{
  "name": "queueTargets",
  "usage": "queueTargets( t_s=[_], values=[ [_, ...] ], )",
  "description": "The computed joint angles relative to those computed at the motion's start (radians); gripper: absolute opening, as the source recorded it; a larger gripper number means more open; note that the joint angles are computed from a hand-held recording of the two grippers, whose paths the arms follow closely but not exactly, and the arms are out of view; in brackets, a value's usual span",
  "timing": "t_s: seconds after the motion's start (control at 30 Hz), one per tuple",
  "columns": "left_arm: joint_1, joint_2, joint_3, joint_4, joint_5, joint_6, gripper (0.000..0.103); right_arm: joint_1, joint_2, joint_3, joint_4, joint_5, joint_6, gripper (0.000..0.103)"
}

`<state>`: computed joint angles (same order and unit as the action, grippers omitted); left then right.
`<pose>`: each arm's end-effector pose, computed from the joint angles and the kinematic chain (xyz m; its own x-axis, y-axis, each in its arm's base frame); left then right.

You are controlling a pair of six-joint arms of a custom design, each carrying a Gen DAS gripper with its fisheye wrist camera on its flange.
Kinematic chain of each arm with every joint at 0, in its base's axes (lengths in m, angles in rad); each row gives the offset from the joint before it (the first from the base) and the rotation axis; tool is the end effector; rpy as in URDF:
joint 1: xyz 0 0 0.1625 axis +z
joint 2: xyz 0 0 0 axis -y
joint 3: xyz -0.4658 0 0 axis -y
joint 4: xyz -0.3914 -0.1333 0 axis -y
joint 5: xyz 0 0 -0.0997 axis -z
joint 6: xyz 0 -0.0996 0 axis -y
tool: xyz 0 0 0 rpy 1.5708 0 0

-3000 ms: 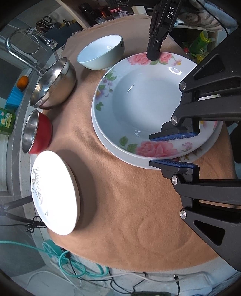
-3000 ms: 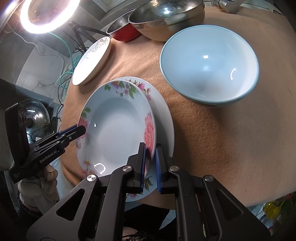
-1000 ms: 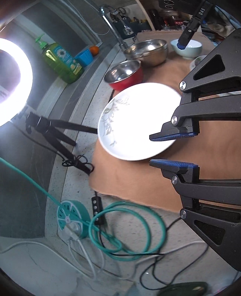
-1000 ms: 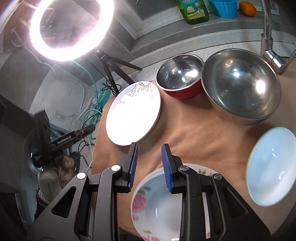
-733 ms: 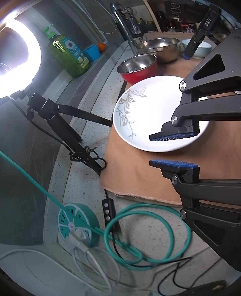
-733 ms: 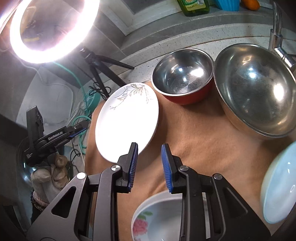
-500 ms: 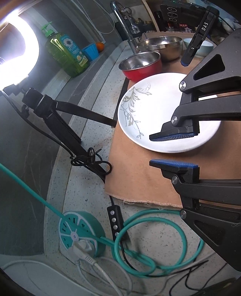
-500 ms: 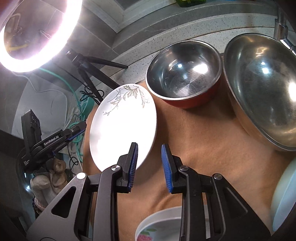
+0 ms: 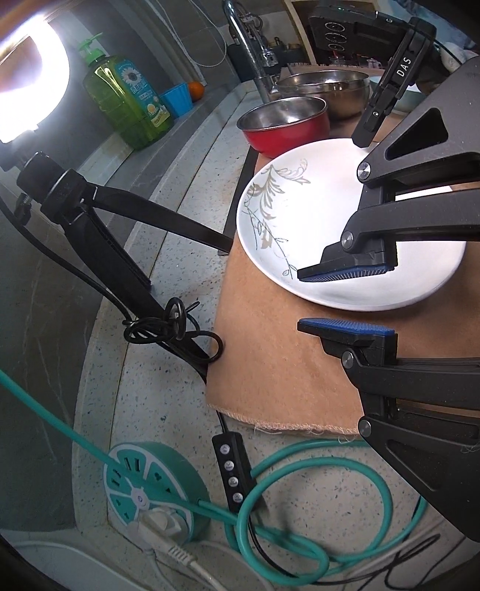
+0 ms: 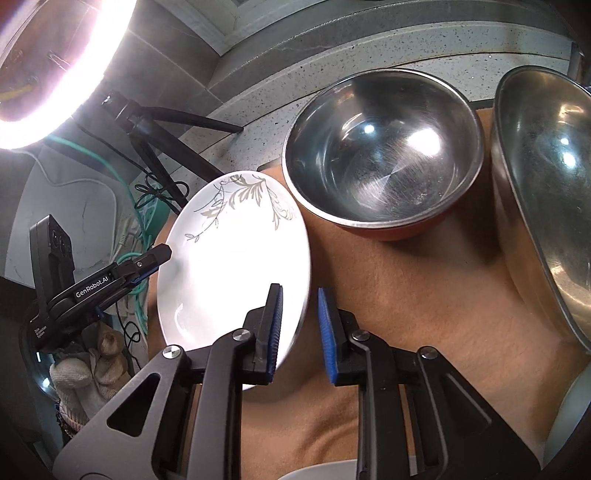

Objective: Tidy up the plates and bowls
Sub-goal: 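Grasp the white gold-branch plate rim with the left gripper and lift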

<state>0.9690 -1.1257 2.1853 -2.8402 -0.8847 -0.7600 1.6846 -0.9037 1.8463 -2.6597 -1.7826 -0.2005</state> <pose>-0.1243 -0.5280 0.1869 -0.8979 -0.3168 -0.3056 -0.0895 0.8112 -0.5778 0.1833 -0.6142 0.1300 -0.9329 -0.2747 0.2328 -0.3042 0.9472 -0.1014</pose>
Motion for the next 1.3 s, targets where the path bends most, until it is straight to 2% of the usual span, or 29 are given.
queueTargets(
  t_s=[0.2, 0.63, 0.97, 1.3],
  values=[
    [0.012, 0.01, -0.005, 0.0, -0.019, 0.002, 0.011, -0.005, 0.016, -0.017, 0.03, -0.001, 0.004, 0.009],
    [-0.008, 0.007, 0.005, 0.02, 0.004, -0.013, 0.011, 0.011, 0.013, -0.01, 0.054, -0.028, -0.019, 0.008],
    [-0.094, -0.068, 0.1, 0.025, 0.036, -0.115, 0.011, 0.019, -0.048, 0.048, 0.08, -0.001, -0.035, 0.008],
    [-0.226, -0.128, 0.162, 0.076, 0.081, -0.244, 0.011, 0.024, -0.154, 0.113, 0.111, 0.033, -0.063, 0.008]
  ],
)
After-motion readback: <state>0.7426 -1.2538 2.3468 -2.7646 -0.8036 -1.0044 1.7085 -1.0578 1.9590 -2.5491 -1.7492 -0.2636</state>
